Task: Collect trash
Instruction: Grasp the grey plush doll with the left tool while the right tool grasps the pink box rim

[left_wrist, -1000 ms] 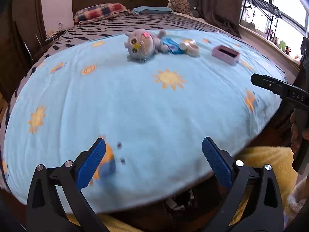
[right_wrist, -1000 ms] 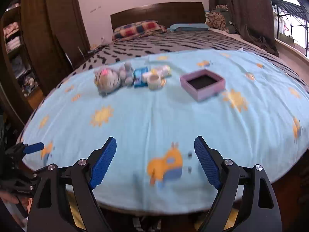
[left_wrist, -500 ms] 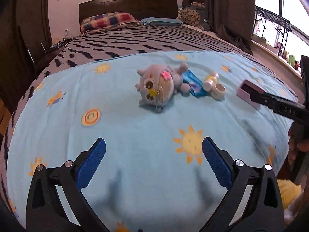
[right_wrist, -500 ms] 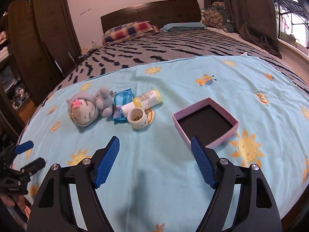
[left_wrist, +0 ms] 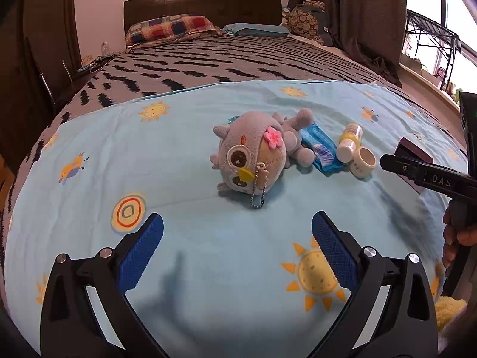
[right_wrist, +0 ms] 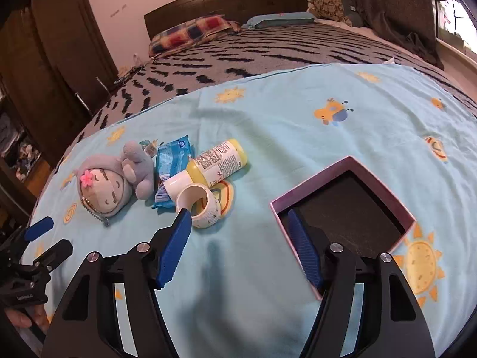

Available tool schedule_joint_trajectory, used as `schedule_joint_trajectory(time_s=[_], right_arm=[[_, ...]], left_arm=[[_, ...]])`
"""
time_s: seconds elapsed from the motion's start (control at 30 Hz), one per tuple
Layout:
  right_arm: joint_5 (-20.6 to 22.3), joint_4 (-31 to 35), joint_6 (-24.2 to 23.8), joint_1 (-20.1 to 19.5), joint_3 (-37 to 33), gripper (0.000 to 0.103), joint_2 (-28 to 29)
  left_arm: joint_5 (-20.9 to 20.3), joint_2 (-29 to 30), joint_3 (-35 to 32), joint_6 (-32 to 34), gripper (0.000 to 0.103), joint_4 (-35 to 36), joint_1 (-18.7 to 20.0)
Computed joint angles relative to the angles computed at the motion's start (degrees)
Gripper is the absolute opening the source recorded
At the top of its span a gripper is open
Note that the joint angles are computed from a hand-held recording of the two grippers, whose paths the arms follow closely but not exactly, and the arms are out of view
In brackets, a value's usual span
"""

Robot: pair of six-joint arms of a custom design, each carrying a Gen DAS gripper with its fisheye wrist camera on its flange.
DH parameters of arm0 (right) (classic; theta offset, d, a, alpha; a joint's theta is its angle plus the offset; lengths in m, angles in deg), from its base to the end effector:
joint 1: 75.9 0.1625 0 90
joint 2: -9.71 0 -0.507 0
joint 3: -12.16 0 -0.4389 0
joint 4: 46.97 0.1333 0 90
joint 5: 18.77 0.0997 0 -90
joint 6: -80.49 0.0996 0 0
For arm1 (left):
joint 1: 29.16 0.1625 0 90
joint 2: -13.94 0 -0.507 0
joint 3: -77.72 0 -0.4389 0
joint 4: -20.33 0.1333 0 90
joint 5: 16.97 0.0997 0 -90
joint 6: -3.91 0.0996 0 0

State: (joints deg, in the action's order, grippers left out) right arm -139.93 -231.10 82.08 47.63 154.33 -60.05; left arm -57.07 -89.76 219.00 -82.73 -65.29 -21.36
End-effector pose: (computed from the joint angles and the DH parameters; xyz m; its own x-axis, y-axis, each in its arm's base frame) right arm 0.3069 -0.3151 0.1775 -0.8330 -0.2914 0.4702 -0.4902 0.7828 -0.3833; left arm -0.2282 -0.2427 0.2730 -0.7109 -0.0593 -0.7008 0.4617 0.7123 -0.5286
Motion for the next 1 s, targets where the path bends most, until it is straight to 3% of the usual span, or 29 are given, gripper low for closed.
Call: schedule_joint_trajectory(time_s=[0.13, 0.33, 0.5, 0.57, 0.67, 0.77, 0.83, 1.0], right_arm=[[0.89, 0.01, 0.38, -0.42, -0.91, 0.052, 0.99], [-1.58, 1.75, -0.24, 0.48, -2.6, 0.05, 3.32], [-3.06, 2.57, -0.91, 0.35, -3.15, 0.037, 4.0], [-2.98, 2.4, -1.44, 0.27, -3.15, 0.025, 4.15], [-2.23, 1.58, -2.86, 0.04, -3.14, 0.019, 4.68], [-1.1, 0.54, -3.66, -0.12, -2.89, 0.017, 4.71], [-0.52, 0.0, -4.19, -0.15, -2.71, 0.015, 4.56], [-1.35, -0.92, -5.25, 0.79, -2.35, 0.009, 4.54]], left_arm=[[0.98, 0.41, 0.12, 1.86, 0.095, -2.1, 1.36], [3.23, 1.66, 0.49, 7.63, 0.094, -8.48, 4.7], [5.26, 4.19, 0.57, 14.06, 0.092, -15.28, 8.1], [5.84, 5.22, 0.47, 16.54, 0.09, -17.92, 9.61], [6.38, 6.89, 0.14, 19.85, 0.086, -21.62, 11.75], [5.96, 8.38, -0.28, 22.15, 0.076, -24.14, 13.11], [5.72, 9.13, -0.66, 22.98, 0.062, -24.47, 13.6], [5.82, 9.5, -0.96, 21.08, 0.059, -21.28, 12.35]])
